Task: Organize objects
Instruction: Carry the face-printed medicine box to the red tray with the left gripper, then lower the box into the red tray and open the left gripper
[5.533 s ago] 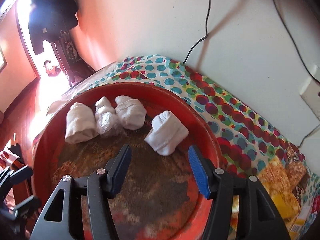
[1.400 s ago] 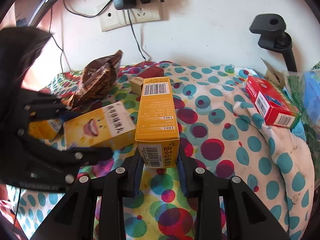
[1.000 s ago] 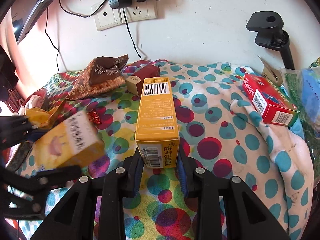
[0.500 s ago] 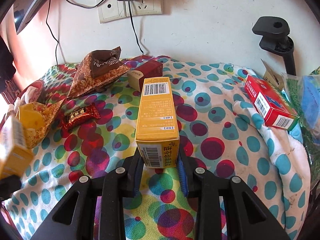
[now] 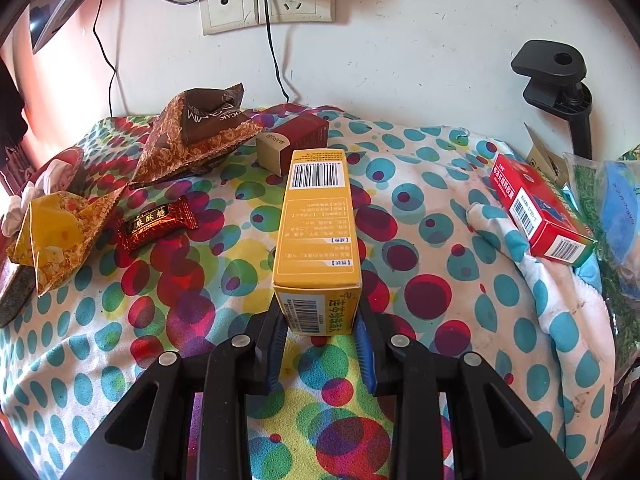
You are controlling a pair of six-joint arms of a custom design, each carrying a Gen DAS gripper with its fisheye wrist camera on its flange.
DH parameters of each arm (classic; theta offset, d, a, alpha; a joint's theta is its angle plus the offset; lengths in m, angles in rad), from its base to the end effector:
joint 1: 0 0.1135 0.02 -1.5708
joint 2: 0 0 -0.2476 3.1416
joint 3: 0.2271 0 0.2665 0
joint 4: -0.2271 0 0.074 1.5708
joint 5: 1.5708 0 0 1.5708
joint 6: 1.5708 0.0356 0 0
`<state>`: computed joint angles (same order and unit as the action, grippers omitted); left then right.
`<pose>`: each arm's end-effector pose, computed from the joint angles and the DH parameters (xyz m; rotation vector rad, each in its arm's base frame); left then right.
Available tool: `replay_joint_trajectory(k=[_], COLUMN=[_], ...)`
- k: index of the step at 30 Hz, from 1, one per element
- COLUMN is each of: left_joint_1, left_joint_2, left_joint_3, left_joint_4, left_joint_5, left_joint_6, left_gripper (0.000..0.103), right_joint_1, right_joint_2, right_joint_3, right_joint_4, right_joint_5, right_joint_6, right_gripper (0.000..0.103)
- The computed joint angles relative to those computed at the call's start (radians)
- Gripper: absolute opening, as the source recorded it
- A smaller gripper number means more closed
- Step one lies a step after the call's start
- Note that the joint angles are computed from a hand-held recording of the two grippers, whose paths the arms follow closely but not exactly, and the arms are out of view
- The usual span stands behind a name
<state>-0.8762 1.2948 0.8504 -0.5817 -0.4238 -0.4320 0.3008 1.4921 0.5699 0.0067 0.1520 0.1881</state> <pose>0.1827 -0.1965 0.2032 0.3978 2.4325 0.0019 0.2611 0.0754 0.1031 -0.0753 2.4704 0.0207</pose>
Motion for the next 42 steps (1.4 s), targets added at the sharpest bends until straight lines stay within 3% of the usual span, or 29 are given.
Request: replay_joint_trajectory(k=[9,23,42], left_joint_1=[0.166,0.499,0.993], left_joint_2=[-0.154,-0.28,-0.189], left_joint_3=[-0.112,-0.254,-0.323], left_joint_4=[-0.037,0.003,0.176], left_joint_5=[0.008,0.122,0.364], left_joint_6=[0.033,0.179,0.407], left_gripper=[0.054,0.054,0.054], right_joint_1=[0.019,0.031,0.038], right_joint_2=[0.007,0.012,0.016], right_joint_3=[0.011,0.019,0.022], right_joint_4=[-0.014,-0.022,-0.025], right_joint_5=[0.029,0.051,0.069], right_joint_6=[0.004,0.006,0.006], right_gripper=[0.029,0.029,0.029])
